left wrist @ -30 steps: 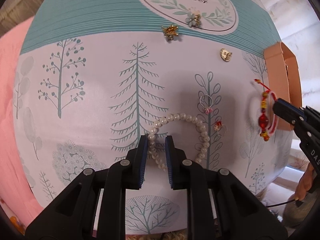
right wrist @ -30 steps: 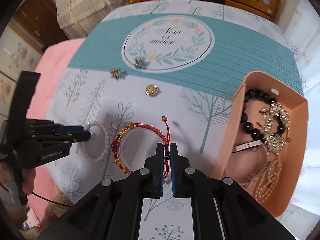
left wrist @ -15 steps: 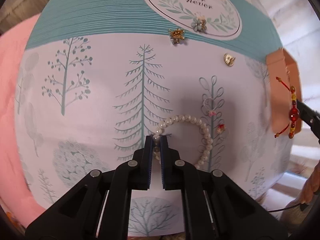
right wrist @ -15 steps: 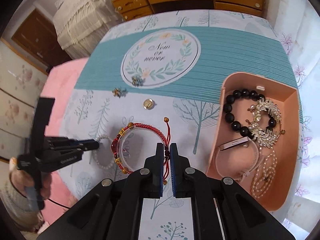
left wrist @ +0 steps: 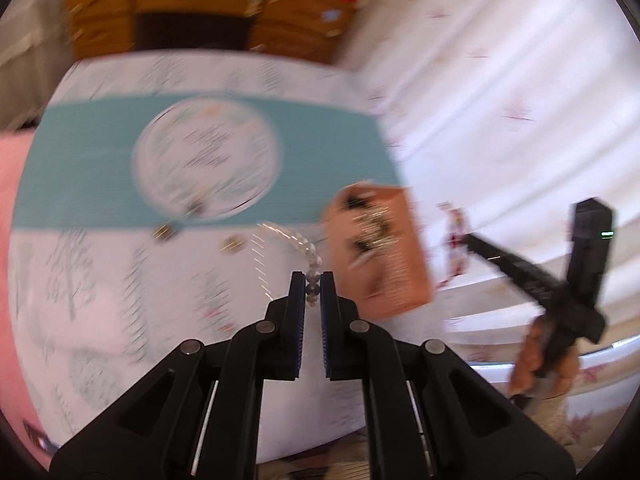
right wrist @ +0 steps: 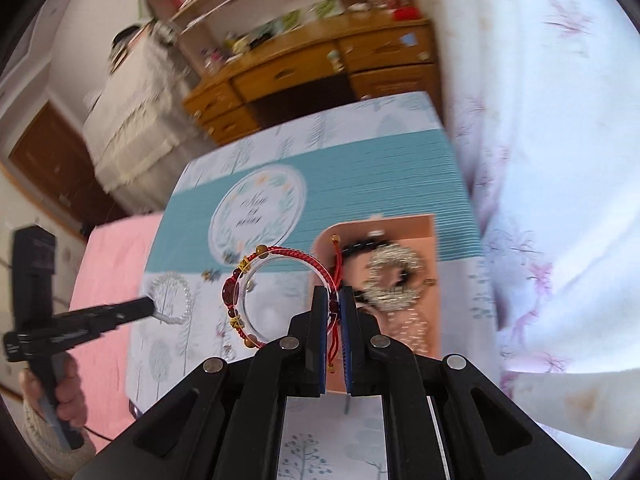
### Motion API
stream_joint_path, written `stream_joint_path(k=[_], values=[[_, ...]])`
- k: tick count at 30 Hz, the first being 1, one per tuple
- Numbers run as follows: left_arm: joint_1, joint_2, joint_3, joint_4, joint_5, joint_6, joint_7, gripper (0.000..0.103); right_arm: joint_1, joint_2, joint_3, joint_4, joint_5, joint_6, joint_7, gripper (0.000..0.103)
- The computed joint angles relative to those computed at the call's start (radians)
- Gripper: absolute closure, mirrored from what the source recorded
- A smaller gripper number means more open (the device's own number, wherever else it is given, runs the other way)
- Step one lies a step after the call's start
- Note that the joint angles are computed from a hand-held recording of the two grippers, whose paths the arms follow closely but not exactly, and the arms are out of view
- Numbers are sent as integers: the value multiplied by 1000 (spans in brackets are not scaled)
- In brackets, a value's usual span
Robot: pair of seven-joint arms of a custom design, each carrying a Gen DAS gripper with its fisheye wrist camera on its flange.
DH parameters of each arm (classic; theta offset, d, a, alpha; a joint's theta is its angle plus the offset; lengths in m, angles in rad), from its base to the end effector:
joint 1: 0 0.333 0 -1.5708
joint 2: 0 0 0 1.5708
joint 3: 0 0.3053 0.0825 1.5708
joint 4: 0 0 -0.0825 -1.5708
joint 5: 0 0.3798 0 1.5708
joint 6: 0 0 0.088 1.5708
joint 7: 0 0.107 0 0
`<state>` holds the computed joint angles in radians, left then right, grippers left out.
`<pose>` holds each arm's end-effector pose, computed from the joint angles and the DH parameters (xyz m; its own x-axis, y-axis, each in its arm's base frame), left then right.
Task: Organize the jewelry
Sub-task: 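Carry the pearl and red bracelets into the peach box and release both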
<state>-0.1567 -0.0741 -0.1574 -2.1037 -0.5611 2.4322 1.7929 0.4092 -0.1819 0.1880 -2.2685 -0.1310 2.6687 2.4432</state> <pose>0.5316 -0.1759 0.4852 -0.2467 -0.8866 0.3914 -0.9182 0.0846 -0.3871 0.4338 0.3041 0.4895 -0.0813 -0.9452 -0.3163 -0.8598 0.2270 -0.4573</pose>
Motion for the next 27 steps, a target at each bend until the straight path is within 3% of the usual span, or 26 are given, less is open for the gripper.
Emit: stream_joint_path(k=[9,13,16,20,27], values=[[-88,169,-92,186,-24,-9,74,98,-81,-161,22,-179,-66,-9,208,97],[-128,287,-116,232,116,42,10,98,-84,-202,18,-232,-52,-8,216,97],[-141,359,-108,267,224,29,-70,98,-78,-199,19,-236,-39,-15,201,97],[-113,376,-113,263,266,-3,-108,97,-61,-154,21,-217,-26,-10,179,97],[-67,272,-106,148,258,48,-89,96,-17,-19,9,-134,13,9,114,97]])
